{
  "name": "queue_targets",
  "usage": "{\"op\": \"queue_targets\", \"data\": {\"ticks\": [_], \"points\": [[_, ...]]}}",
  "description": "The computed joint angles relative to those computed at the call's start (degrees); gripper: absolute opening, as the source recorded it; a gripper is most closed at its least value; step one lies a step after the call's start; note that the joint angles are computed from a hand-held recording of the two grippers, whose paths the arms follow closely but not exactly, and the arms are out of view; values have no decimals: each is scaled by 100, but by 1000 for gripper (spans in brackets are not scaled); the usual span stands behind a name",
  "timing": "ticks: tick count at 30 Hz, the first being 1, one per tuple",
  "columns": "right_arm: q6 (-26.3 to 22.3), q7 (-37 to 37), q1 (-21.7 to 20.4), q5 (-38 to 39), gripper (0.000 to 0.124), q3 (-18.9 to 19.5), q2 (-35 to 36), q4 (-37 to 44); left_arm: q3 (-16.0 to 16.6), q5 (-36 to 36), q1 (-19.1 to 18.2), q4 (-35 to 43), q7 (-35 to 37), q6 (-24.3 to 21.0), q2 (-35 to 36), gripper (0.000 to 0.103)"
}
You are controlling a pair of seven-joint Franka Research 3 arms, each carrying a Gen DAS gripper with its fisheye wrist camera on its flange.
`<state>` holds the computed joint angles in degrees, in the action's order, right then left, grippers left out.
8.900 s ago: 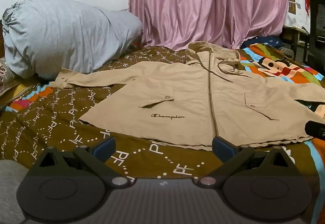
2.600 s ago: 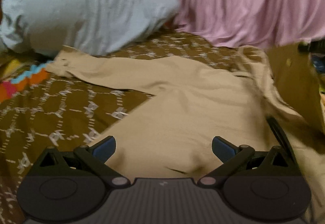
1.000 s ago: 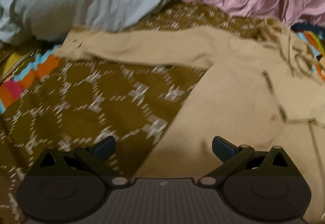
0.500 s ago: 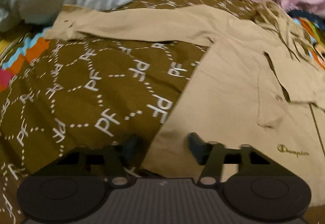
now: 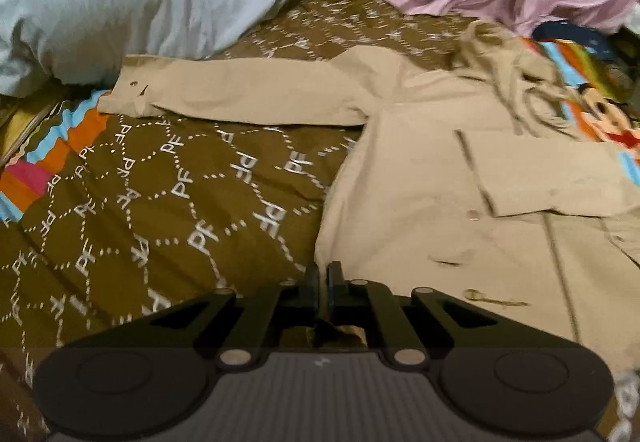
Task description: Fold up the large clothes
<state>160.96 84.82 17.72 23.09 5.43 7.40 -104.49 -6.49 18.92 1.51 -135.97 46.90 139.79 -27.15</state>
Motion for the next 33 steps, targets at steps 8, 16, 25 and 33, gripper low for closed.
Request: {"op": "queue_targets", "data": {"ticks": [8, 16, 25, 33], "points": [[-329, 31, -177, -80, 3, -160, -1002, -740, 45, -711, -547, -911, 47, -184, -1158, 4], [-56, 1012, -305, -1740, 19, -6, -1079, -1271, 191, -757, -269, -1121, -58, -142, -1278, 49], [1435, 3112, -564, -4432, 83, 75, -869, -1419, -112, 838, 1197, -775, -886, 742, -508, 91], [1645, 2909, 253, -4237, 102, -380, 103, -689, 44, 2853, 2222, 1059, -2340, 1057, 1738, 97]]}}
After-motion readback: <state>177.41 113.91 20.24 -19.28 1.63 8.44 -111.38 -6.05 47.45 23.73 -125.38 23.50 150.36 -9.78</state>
